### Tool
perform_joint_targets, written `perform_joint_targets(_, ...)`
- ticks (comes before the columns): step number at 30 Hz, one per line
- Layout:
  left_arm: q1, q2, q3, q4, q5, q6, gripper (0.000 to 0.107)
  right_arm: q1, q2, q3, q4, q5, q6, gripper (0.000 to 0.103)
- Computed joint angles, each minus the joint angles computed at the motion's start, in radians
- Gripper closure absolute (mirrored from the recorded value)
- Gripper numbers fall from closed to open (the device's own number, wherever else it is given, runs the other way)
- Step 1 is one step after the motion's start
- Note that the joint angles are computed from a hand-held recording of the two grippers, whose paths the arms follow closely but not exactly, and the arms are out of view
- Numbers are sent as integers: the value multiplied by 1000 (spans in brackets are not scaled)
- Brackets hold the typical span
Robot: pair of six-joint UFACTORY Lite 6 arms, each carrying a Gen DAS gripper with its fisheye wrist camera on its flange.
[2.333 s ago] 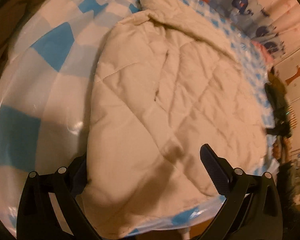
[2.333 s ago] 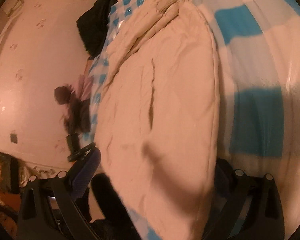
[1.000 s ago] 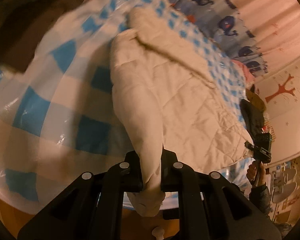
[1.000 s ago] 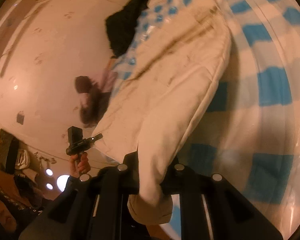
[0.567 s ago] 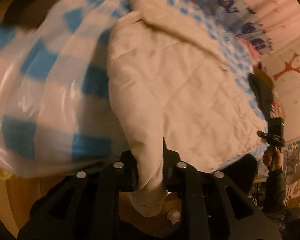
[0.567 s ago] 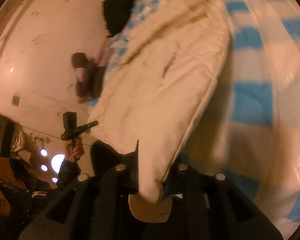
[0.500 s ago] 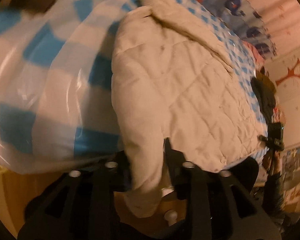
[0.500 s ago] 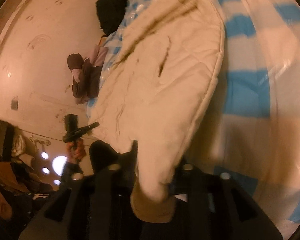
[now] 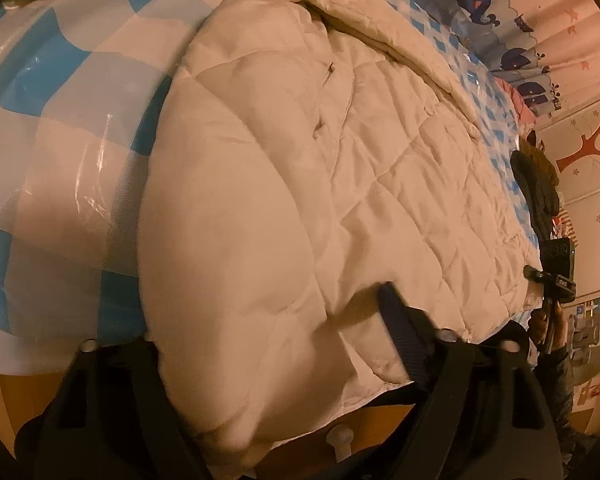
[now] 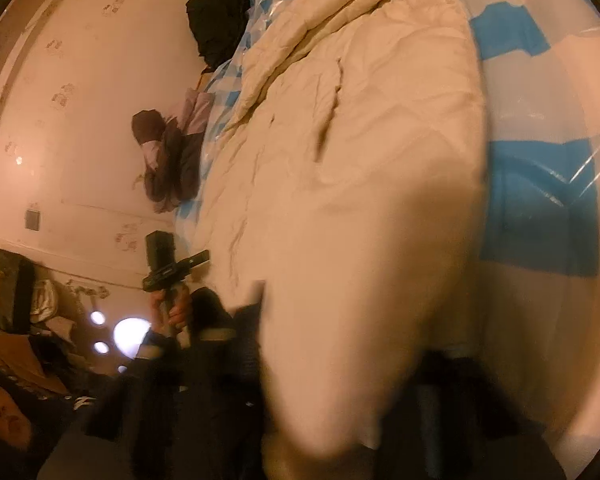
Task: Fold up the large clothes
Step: 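Grasp the jacket's side edge with both tools, then lift the held jacket edge with both tools and fold it over the body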
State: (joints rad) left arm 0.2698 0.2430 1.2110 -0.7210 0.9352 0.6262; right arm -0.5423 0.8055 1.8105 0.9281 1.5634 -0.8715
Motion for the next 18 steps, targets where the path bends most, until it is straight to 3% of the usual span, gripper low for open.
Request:
perform_joint_targets(2, 23, 13, 7, -14, 18, 11, 85, 3, -36, -42, 1, -25, -20, 86)
perform_joint_targets(4, 54, 6, 0, -45, 49, 46, 92, 4, -58, -67, 10, -38, -30, 87)
perform_joint_targets(14, 147, -151, -12, -97, 233, 118, 97, -65, -178, -116, 13, 46, -73, 90)
perform_joint_targets(18, 137, -133, -55, -37, 205, 121, 88, -65, -141, -142, -49, 32, -71, 87)
